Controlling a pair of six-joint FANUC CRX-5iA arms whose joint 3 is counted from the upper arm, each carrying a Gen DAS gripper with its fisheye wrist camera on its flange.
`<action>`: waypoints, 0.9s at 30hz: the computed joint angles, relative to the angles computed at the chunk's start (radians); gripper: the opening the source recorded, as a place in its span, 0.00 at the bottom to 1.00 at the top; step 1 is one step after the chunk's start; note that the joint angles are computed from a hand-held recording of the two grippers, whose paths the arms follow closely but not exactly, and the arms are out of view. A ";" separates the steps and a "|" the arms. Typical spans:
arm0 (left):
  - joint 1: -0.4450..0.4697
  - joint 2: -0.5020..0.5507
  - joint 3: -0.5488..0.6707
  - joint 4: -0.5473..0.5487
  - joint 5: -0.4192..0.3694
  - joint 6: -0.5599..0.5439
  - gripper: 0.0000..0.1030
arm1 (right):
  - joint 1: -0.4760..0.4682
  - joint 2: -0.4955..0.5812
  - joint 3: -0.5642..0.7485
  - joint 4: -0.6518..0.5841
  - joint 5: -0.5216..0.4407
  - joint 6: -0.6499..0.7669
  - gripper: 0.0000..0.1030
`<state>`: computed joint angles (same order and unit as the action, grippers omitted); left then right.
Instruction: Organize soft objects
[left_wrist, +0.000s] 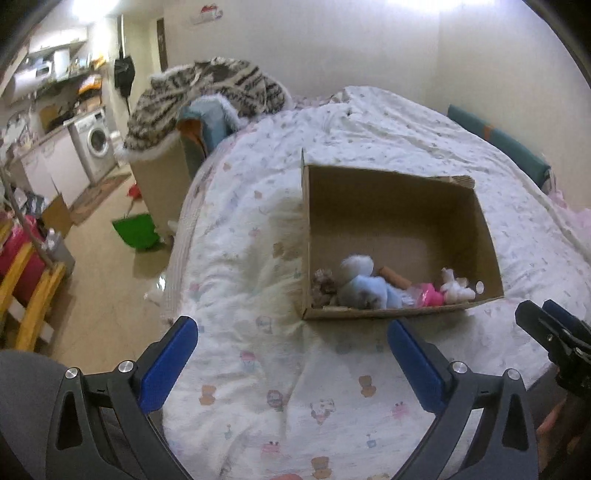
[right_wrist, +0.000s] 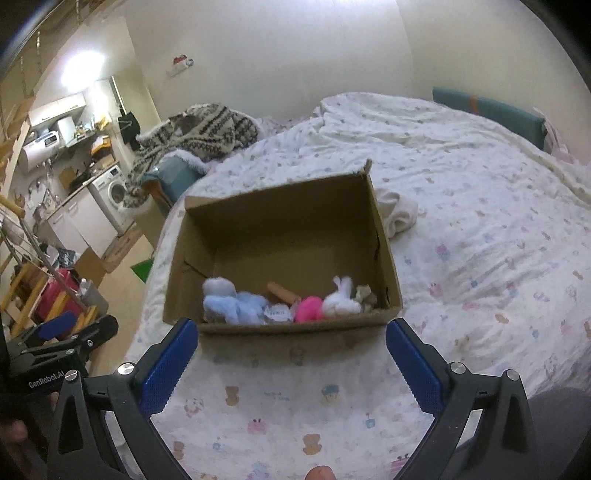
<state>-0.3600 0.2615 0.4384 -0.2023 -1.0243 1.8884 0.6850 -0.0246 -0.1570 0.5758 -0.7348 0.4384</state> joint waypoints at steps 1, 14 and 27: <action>0.005 0.005 0.000 0.014 -0.001 -0.007 1.00 | -0.001 0.003 0.001 0.006 -0.004 -0.009 1.00; 0.003 0.036 0.016 0.050 -0.006 -0.033 1.00 | -0.005 0.044 0.042 -0.051 -0.022 0.058 1.00; 0.011 0.037 0.012 0.092 -0.003 -0.047 1.00 | -0.005 0.053 0.051 -0.051 -0.036 0.071 1.00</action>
